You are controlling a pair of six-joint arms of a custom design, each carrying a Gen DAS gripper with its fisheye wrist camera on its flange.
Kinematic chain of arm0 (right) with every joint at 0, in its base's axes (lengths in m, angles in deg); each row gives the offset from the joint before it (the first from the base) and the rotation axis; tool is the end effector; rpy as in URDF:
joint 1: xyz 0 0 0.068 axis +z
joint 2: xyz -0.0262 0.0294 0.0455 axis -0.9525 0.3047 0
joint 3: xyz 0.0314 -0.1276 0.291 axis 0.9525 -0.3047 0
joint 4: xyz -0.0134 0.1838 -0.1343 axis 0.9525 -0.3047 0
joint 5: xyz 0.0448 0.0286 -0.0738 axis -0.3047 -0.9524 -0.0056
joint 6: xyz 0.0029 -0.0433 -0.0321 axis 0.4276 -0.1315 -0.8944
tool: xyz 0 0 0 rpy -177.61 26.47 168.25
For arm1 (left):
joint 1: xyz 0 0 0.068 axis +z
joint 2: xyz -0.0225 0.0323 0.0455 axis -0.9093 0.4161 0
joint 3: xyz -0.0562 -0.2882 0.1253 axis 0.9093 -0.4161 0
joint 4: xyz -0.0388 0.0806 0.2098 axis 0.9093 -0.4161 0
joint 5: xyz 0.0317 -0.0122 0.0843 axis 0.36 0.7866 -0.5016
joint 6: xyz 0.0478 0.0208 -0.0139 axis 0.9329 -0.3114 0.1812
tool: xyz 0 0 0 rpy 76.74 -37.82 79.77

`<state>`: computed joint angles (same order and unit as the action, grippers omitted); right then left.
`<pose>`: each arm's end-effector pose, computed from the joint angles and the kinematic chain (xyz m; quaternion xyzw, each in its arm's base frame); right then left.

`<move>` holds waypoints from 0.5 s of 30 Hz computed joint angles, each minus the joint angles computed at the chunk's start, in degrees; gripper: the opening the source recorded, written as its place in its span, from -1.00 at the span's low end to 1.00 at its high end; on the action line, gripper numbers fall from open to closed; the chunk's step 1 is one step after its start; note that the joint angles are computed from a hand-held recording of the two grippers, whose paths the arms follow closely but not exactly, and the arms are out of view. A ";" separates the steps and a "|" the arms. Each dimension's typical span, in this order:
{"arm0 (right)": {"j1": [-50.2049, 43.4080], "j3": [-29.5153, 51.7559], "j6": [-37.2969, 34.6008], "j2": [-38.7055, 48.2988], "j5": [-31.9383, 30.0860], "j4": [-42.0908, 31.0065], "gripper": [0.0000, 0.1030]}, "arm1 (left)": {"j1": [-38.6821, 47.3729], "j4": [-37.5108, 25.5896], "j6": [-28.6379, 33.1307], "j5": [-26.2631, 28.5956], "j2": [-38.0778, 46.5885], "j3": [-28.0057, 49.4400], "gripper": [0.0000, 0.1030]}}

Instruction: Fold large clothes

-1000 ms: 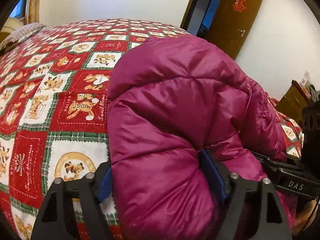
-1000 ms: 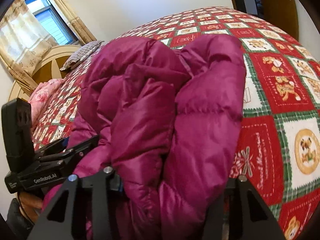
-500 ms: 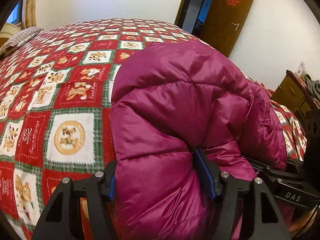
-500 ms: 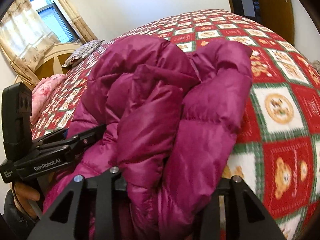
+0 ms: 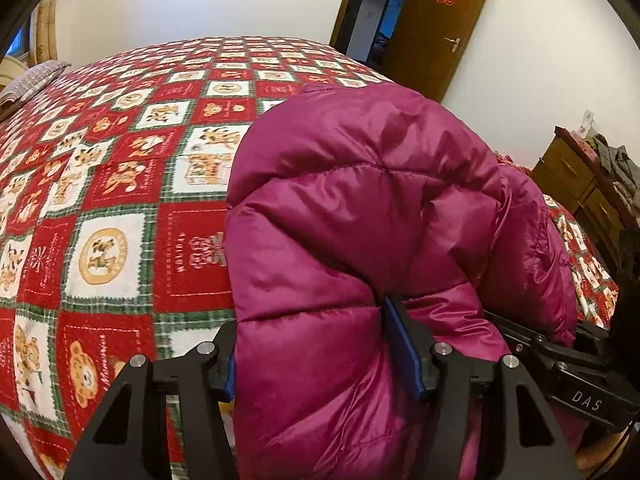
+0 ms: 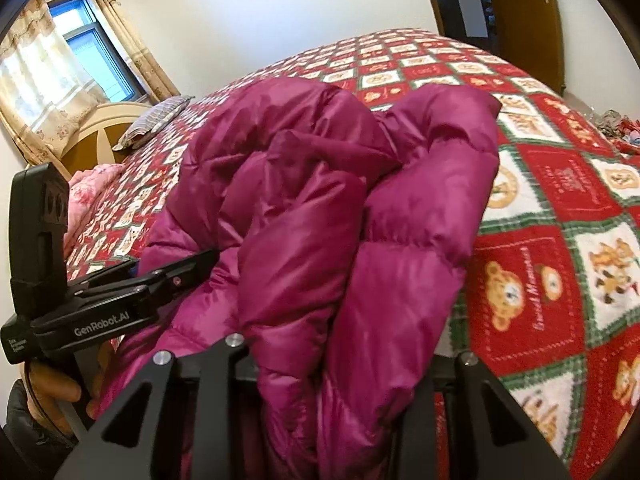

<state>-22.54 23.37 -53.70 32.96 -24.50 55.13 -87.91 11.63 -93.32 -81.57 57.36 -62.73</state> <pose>0.2010 0.2350 0.1813 -0.1444 0.9095 0.2390 0.3080 0.1827 -0.0732 0.1847 -0.0242 0.9346 -0.1124 0.3365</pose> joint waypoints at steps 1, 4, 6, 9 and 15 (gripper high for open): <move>-0.25 -0.82 0.12 -0.83 0.12 0.25 -0.32 | -1.19 -0.42 -0.66 -0.57 0.05 0.52 0.18; -1.29 -3.48 0.44 -3.44 0.26 1.14 -0.33 | -4.47 -0.92 -2.47 -1.58 0.35 1.99 0.17; -1.42 -4.82 0.82 -5.43 1.03 1.01 -0.34 | -6.54 -1.34 -3.48 -1.99 0.46 3.09 0.17; -2.15 -6.84 -0.09 -9.99 2.78 -0.99 -0.34 | -10.08 -2.18 -4.62 -2.30 1.59 6.31 0.17; -11.07 -10.12 -4.04 -24.94 1.21 -8.99 -0.34 | -17.23 -4.36 -5.38 -2.10 7.00 17.46 0.16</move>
